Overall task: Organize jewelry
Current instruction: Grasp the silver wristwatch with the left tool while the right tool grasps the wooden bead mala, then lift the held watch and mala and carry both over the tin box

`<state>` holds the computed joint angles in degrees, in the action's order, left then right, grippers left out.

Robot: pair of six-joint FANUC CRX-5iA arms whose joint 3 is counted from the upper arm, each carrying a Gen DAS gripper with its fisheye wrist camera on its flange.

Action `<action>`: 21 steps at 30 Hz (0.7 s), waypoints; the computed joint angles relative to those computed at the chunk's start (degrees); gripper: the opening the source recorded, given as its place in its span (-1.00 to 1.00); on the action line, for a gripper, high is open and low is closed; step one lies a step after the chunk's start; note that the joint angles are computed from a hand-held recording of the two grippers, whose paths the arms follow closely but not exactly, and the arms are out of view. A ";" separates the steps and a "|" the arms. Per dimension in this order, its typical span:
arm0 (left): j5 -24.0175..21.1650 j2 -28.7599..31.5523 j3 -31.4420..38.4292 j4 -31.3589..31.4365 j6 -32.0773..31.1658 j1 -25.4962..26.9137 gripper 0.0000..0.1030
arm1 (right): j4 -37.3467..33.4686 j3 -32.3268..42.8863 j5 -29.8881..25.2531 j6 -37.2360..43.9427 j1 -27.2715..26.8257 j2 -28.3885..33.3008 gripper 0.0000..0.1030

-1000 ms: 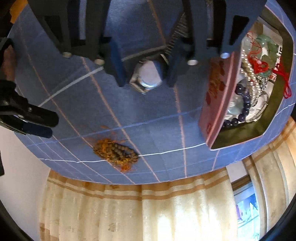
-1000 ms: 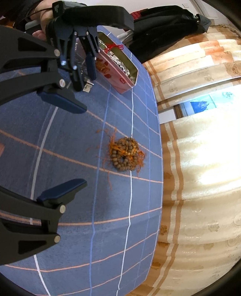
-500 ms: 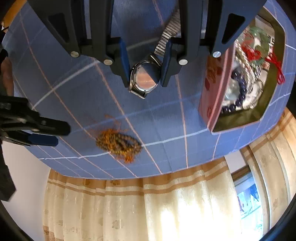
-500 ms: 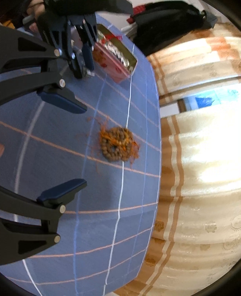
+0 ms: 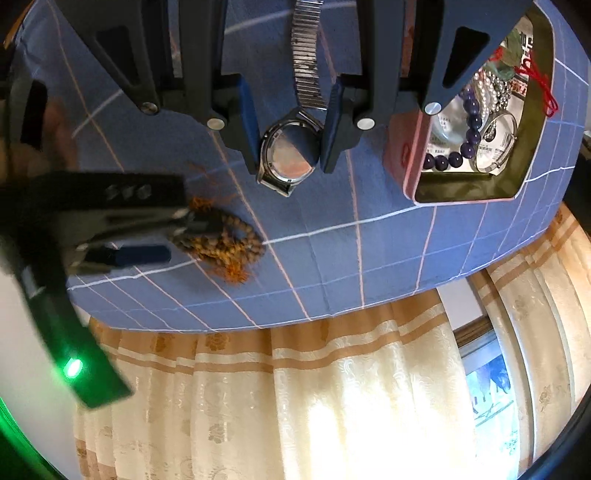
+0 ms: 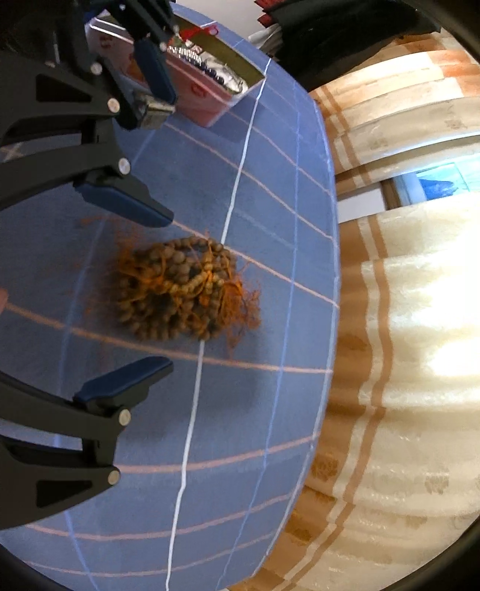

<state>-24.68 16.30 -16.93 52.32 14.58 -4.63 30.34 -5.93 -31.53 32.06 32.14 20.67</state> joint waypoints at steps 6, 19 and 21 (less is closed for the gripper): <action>-0.58 1.39 1.50 0.56 0.80 0.30 -0.36 | -1.25 0.93 -0.51 2.93 0.22 0.99 -0.16; -0.87 1.24 0.66 3.50 -1.38 0.47 -0.36 | 8.73 -7.20 4.77 -6.46 2.20 -4.20 -0.30; -0.93 1.02 0.47 3.94 -1.73 0.45 -0.36 | 10.47 -8.38 5.59 -8.50 2.21 -4.96 -0.30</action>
<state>-25.61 17.32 -16.46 56.26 12.84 -4.18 40.81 -14.31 -25.95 23.56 34.35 15.70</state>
